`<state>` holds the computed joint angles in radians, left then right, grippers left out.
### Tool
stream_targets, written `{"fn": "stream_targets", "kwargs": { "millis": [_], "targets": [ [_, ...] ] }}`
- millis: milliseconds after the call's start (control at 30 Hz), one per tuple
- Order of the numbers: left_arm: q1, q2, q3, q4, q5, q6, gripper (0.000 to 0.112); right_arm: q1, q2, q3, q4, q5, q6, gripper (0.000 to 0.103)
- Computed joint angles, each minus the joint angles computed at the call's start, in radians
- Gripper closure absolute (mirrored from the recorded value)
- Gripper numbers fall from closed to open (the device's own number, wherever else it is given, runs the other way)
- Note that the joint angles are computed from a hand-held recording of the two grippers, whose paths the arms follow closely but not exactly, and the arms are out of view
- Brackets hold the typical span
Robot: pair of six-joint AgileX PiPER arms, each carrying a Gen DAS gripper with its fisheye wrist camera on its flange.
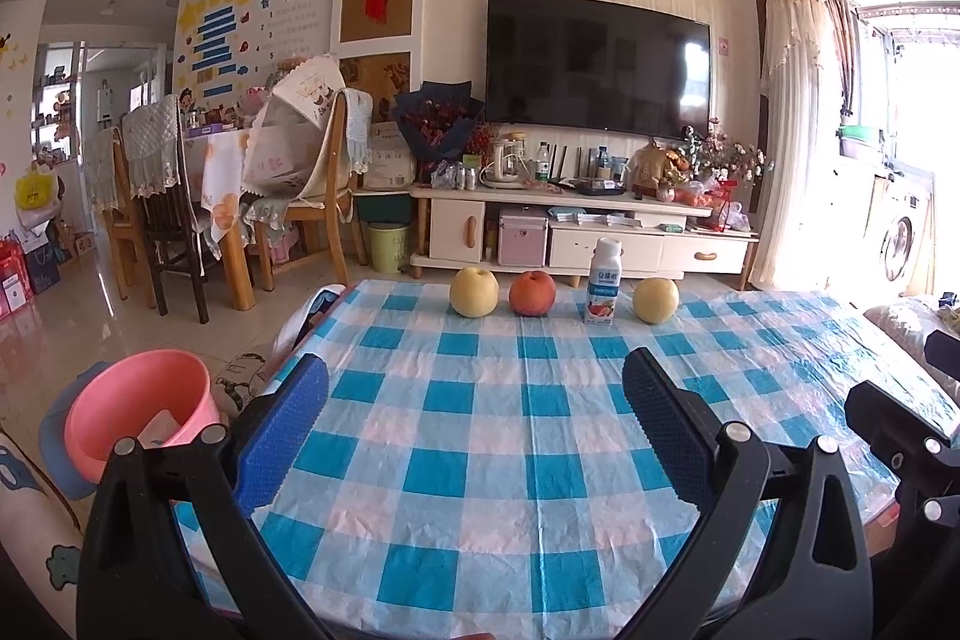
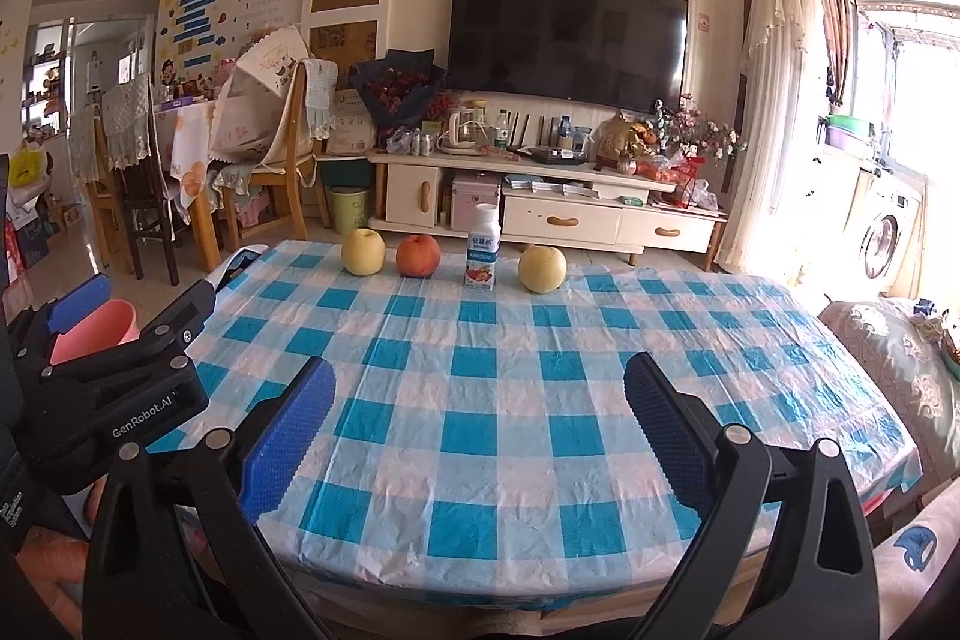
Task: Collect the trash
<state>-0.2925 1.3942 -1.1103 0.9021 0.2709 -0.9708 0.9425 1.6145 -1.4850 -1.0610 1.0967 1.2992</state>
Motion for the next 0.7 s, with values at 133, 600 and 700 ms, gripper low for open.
{"fn": "stream_targets", "kwargs": {
  "millis": [133, 600, 700],
  "targets": [
    [0.000, 0.052, -0.021, 0.018, 0.001, -0.019, 0.013, -0.045, 0.020, 0.011, 0.028, -0.054, -0.010, 0.007],
    [0.008, 0.468, -0.386, -0.393, 0.153, 0.358, 0.013, -0.413, 0.301, -0.273, 0.401, -0.236, -0.381, 0.007],
    [0.014, 0.624, -0.560, -0.513, 0.254, 0.433, 0.013, -0.482, 0.461, -0.441, 0.491, -0.181, -0.495, 0.007]
  ]
}}
